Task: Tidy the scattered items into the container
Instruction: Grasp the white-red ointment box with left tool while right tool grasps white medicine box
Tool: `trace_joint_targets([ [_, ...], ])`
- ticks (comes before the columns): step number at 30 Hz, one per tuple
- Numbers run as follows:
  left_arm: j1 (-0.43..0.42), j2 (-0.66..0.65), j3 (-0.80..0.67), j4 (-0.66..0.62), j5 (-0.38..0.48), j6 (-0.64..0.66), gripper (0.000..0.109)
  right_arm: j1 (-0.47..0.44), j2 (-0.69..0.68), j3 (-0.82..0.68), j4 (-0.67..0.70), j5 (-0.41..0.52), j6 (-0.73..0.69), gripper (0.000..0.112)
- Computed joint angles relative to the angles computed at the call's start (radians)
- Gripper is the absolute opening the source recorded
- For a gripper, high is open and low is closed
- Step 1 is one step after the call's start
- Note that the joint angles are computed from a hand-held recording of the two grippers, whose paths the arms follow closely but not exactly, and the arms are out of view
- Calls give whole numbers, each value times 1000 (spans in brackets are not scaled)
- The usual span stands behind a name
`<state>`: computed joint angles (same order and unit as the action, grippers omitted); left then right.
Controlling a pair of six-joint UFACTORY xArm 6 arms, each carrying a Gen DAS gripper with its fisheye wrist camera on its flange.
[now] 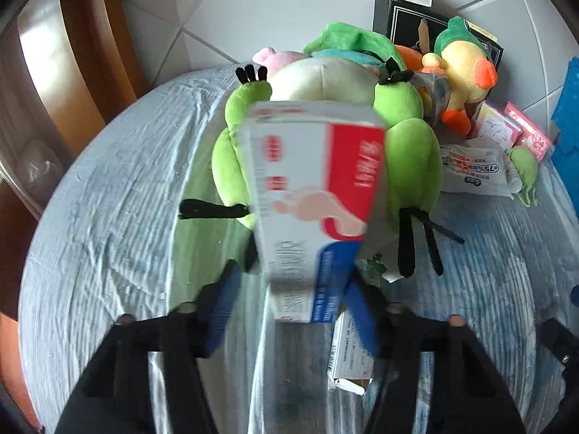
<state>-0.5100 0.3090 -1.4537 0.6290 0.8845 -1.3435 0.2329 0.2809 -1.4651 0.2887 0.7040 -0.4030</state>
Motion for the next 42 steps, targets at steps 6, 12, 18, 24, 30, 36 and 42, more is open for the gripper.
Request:
trace_joint_targets([
  [6, -10, -113, 98, 25, 29, 23, 39, 68, 6, -9, -2, 34, 44, 103],
  [12, 25, -260, 241, -44, 75, 110, 39, 162, 20, -27, -1, 47, 149, 101],
  [18, 92, -295, 365, -82, -41, 145, 40, 239, 78, -49, -83, 12, 270, 70],
  [24, 161, -252, 396, -137, -170, 185, 49, 269, 126, -59, -161, -42, 337, 70],
  [30, 166, -199, 365, -18, -160, 115, 97, 273, 131, -39, -177, -94, 343, 77],
  [36, 191, -212, 415, 2, -219, 56, 103, 274, 139, -32, -156, -116, 331, 88],
  [42, 193, -205, 420, 21, -228, 29, 103, 275, 143, -38, -274, -105, 414, 64],
])
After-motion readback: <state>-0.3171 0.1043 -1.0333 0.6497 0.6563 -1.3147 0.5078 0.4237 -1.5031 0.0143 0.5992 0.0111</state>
